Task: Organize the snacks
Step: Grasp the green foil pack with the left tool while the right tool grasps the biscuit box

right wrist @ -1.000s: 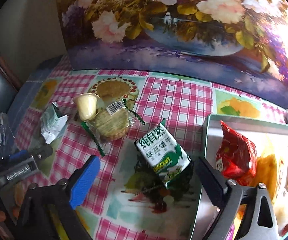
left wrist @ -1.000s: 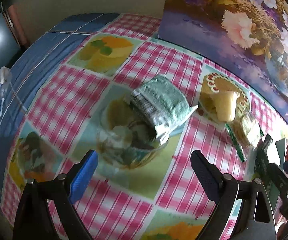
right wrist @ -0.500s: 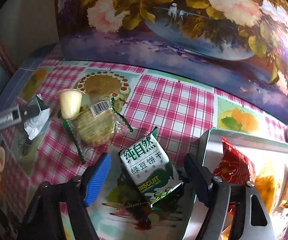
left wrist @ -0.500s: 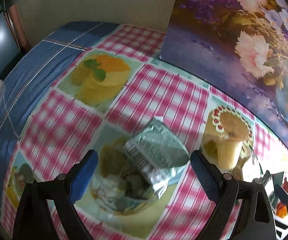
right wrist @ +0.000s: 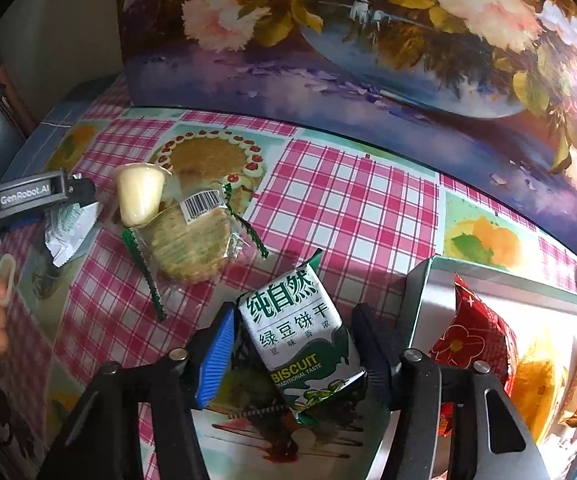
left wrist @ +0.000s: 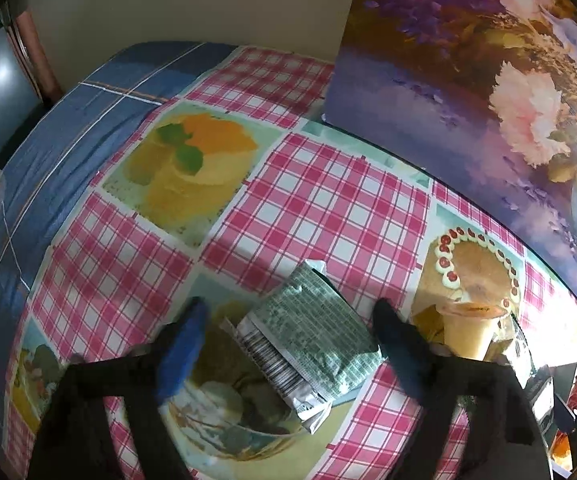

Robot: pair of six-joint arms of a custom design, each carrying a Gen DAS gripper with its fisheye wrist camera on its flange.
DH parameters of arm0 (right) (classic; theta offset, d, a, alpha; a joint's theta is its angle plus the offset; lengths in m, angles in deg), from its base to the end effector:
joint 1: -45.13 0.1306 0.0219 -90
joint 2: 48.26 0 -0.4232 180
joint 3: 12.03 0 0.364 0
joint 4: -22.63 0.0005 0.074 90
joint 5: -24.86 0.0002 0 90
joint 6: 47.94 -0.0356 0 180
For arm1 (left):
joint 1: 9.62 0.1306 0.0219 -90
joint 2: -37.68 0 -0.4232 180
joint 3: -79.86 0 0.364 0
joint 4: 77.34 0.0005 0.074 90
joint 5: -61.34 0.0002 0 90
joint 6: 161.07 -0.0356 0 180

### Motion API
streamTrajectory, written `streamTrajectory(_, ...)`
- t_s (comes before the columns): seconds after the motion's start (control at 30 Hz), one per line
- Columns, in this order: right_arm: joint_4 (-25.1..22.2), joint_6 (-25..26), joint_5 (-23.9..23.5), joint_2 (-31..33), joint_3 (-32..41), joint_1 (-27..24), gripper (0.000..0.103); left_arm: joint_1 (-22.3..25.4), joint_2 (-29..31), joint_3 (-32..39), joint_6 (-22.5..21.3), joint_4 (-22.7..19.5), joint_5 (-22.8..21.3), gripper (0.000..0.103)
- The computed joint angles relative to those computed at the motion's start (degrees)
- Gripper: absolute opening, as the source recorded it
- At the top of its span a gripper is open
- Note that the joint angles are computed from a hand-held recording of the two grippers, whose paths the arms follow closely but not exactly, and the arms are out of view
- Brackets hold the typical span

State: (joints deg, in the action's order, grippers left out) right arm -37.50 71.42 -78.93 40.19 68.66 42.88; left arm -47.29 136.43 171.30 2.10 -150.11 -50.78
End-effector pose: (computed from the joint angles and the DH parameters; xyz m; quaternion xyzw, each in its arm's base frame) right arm 0.4118 -0.0082 0.4038 -0.2507 0.9418 0.0615 0.2153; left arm 0.3764 -0.2743 0.3971 -0.3139 0.9262 0.0386 0.2055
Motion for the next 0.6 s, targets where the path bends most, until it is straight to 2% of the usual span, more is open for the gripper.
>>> streamTrajectory(0.07,-0.22,-0.25,-0.33,-0.09,-0.02,-0.32,0.055,-0.34,-0.16,-0.23,0.43,0.21,0.06,0.067)
streamTrajectory(0.17,-0.47,-0.28,-0.96,-0.55,-0.24,-0.64,0.044,-1.23,-0.23,0.05,1.12,-0.82,0.15,0.065)
streamTrajectory(0.3,-1.93,-0.31,-2.72,-1.28,-0.31,-2.14,0.043,-2.67,-0.99,-0.41,3.77,-1.38,0.92,0.064)
streamTrajectory(0.6,-5.29,-2.24,-8.19,-5.83,-1.06,-5.29,0.043,-8.82,-2.84,0.59,12.03,-6.15,0.09,0.064)
